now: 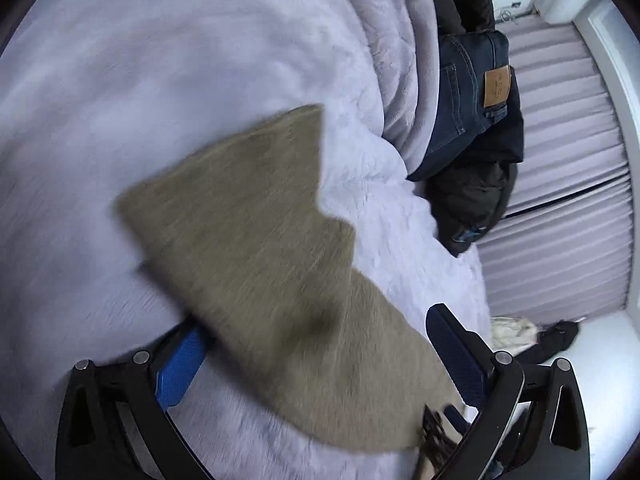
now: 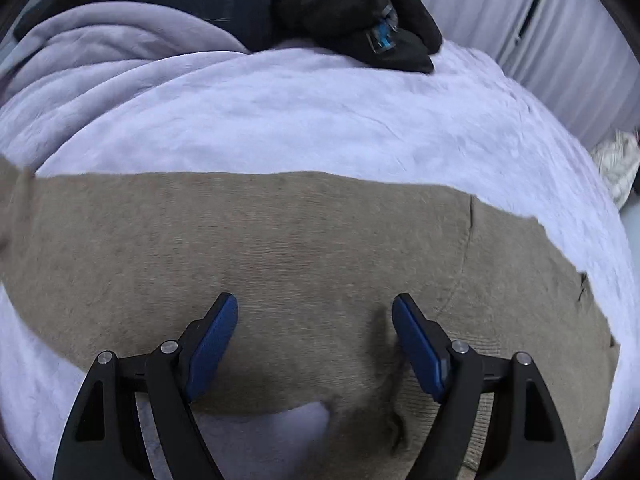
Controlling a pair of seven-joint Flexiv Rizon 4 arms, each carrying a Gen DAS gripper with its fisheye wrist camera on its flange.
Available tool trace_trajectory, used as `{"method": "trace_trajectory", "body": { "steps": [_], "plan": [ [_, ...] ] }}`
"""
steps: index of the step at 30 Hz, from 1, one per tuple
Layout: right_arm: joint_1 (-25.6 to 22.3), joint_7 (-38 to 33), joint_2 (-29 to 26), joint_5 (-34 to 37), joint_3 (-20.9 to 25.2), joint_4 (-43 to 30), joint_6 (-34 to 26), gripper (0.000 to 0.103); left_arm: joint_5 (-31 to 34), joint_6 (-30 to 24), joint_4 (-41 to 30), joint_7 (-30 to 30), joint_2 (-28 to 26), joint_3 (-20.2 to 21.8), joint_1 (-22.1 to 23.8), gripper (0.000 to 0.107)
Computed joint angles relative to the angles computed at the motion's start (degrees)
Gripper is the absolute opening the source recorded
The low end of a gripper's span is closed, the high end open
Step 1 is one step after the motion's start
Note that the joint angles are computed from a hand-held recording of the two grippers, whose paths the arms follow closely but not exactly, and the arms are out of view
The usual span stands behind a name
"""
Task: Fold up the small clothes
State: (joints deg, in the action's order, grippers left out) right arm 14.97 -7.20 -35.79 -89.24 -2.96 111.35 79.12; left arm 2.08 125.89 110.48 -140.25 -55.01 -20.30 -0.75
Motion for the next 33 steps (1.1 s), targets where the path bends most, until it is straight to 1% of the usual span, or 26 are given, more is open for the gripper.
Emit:
{"method": "trace_trajectory", "body": {
  "steps": [1, 2, 3, 4, 6, 7, 8, 9, 10, 11, 12, 15, 16, 17, 18, 19, 21, 22, 23, 24, 27, 28, 30, 31, 32, 33],
  "plan": [
    [-0.18, 0.04, 0.16, 0.07, 0.32, 0.31, -0.26, 0.082, -3.71, -0.72, -0.22, 2.74, 0.95, 0.96, -1.78, 0.082],
    [-0.42, -1.17, 0.38, 1.79, 0.28, 0.99, 0.7, 0.082, -3.69, -1.53, -0.74, 4.01, 1.22, 1.11, -1.96, 0.032],
    [0.85, -3.1, 0.73, 5.0, -1.6, 2.02, 2.8, 0.082, 0.07, -3.59, -1.81, 2.69, 0.97, 0.46, -0.54, 0.013],
    [3.54, -5.8, 1.45, 10.1, -5.34, 3.88, 6.19, 0.082, 0.6, -3.55, -2.14, 2.1, 0.72, 0.74, -0.72, 0.013],
    [8.27, -7.52, 2.11, 16.28, -12.85, 6.53, 12.57, 0.082, -5.62, -3.09, -0.39, 4.49, 2.38, 4.45, -4.92, 0.013],
    [10.69, -9.95, 2.34, 21.78, -15.31, 7.8, 13.47, 0.082, -6.2, -3.08, 0.09, 4.18, 2.82, 5.47, -5.74, 0.013],
    [13.25, -15.55, 2.0, 30.49, -16.9, 8.39, 13.28, 0.082, -6.0, -1.44, 1.1, 3.69, 2.83, 5.04, -5.21, 0.013],
    [14.83, -21.21, 1.32, 39.51, -16.68, 7.93, 11.75, 0.082, -5.76, 0.22, 1.99, 3.23, 2.94, 4.86, -4.86, 0.012],
    [14.81, -24.89, 0.63, 45.58, -15.18, 6.68, 9.62, 0.082, -6.35, 1.38, 2.91, 3.18, 3.59, 5.53, -5.43, 0.012],
    [14.4, -25.76, -0.11, 47.93, -14.02, 5.58, 8.48, 0.083, -7.95, 1.82, 3.91, 3.63, 4.68, 6.96, -6.88, 0.007],
    [12.91, -24.2, -0.96, 46.54, -12.11, 4.11, 6.94, 0.083, -9.39, 1.61, 4.47, 4.49, 5.78, 8.21, -8.29, 0.007],
    [3.29, -10.89, -2.18, 26.9, -0.42, -0.96, -1.97, 0.084, -15.02, -1.38, 4.83, 9.05, 8.87, 12.54, -13.77, 0.007],
    [2.14, -10.3, -2.78, 23.99, 2.09, -1.9, -2.17, 0.084, -17.29, -3.03, 4.2, 10.95, 9.47, 13.95, -15.78, 0.007],
    [0.86, -13.43, -3.13, 24.65, 5.23, -2.46, -2.35, 0.084, -20.22, -5.2, 3.53, 13.19, 10.16, 15.85, -18.4, 0.007],
    [-1.2, -20.3, -3.89, 29.03, 9.89, -3.1, -1.85, 0.084, -22.45, -7.18, 2.84, 15.18, 10.73, 17.22, -20.41, 0.007],
    [-1.89, -29.6, -4.45, 37.15, 12.99, -2.79, 1.42, 0.083, -23.38, -7.86, 2.94, 16.35, 11.27, 17.62, -21.29, 0.007],
    [0.36, -44.86, -3.42, 55.82, 13.59, -0.17, 8.89, 0.082, -26.4, -9.68, 1.88, 19.36, 12.2, 19.77, -24.7, 0.007],
    [3.49, -49.97, -1.15, 65.11, 11.09, 1.63, 10.49, 0.082, -29.0, -11.38, 0.74, 21.71, 12.53, 22.18, -27.94, 0.007],
    [7.08, -53.0, 1.4, 70.67, 6.73, 3.76, 11.42, 0.082, -31.6, -13.51, -0.65, 24.19, 12.59, 24.74, -31.31, 0.007],
    [9.99, -53.54, 4.08, 72.49, 2.06, 6.36, 11.82, 0.082, -34.31, -16.64, -2.78, 26.93, 12.27, 27.99, -35.23, 0.007],
    [14.62, -48.3, 10.07, 65.35, -11.94, 15.35, 15.95, 0.083, -36.81, -25.44, -10.58, 30.06, 9.58, 35.56, -43.26, 0.007],
    [16.94, -50.57, 11.62, 68.17, -16.61, 18.04, 16.84, 0.083, -36.41, -28.89, -13.93, 29.89, 8.26, 37.87, -45.44, 0.007],
    [23.51, -59.29, 13.06, 79.66, -25.93, 22.0, 17.64, 0.083, -34.91, -36.39, -21.24, 28.55, 5.11, 42.6, -49.46, 0.007],
    [25.58, -60.17, 13.73, 81.2, -30.6, 24.55, 18.55, 0.083, -33.82, -39.72, -24.98, 27.82, 3.57, 43.99, -50.63, 0.007],
    [26.76, -58.5, 13.95, 79.57, -34.75, 27.02, 20.14, 0.083, -32.59, -42.86, -28.73, 27.09, 2.05, 45.12, -51.62, 0.007],
    [26.65, -58.63, 14.37, 79.45, -37.18, 28.53, 20.18, 0.083, -31.24, -46.41, -33.19, 26.06, 0.23, 46.47, -52.64, 0.007]
  ]
}}
